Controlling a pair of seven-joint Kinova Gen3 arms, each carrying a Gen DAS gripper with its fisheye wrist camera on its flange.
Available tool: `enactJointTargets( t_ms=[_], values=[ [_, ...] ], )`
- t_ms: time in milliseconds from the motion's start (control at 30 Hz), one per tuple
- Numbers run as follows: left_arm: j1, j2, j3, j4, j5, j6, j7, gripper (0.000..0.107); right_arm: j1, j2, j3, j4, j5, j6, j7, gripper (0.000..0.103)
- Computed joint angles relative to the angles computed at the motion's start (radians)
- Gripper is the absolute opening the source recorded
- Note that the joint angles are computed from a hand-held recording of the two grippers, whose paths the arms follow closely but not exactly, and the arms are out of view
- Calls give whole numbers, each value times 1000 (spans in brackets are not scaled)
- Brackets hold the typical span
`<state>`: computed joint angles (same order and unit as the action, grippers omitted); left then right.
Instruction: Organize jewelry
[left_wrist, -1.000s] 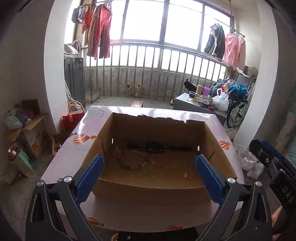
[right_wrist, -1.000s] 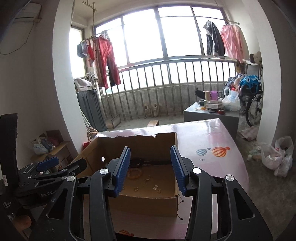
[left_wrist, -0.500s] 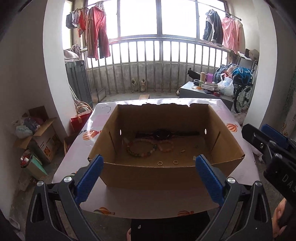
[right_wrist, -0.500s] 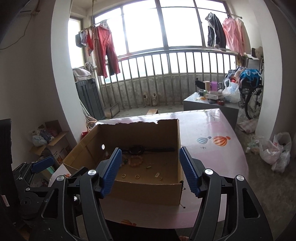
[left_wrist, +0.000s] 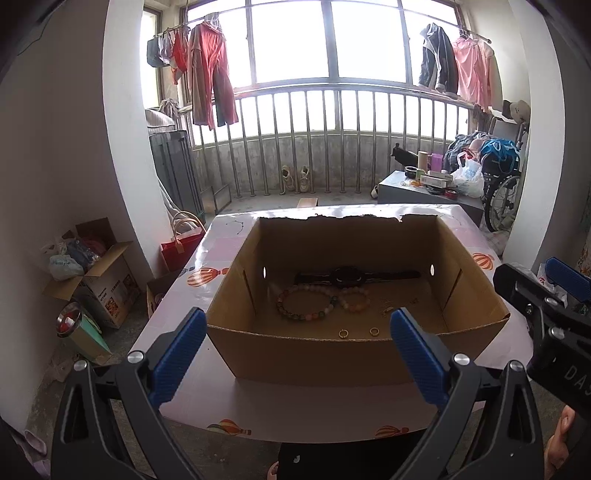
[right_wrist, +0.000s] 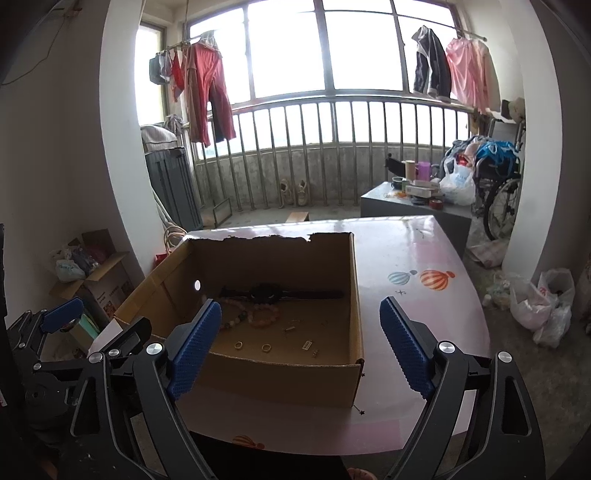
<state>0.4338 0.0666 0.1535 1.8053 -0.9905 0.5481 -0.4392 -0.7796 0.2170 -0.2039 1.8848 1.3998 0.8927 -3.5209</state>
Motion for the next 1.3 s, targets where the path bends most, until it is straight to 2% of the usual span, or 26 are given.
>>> enactJointTargets(
  t_ms=[333, 500, 667, 833, 1300],
  values=[
    [6, 16, -9, -12, 22, 9, -6, 98, -8, 28, 13, -19, -47, 63, 26, 93],
    [11, 22, -14, -27, 37, 39, -16, 98, 1, 22, 21, -13, -51, 44, 10, 94],
    [3, 13, -14, -18, 51, 21, -31, 98, 10, 19, 22, -12, -51, 19, 5, 94],
    [-29, 3, -16, -15, 154, -32, -129, 98, 4, 18, 21, -13, -49, 27, 12, 95],
    [-22, -5, -9, -16, 137, -3, -106, 98, 17, -3, 16, -3, -59, 1, 12, 95]
  ],
)
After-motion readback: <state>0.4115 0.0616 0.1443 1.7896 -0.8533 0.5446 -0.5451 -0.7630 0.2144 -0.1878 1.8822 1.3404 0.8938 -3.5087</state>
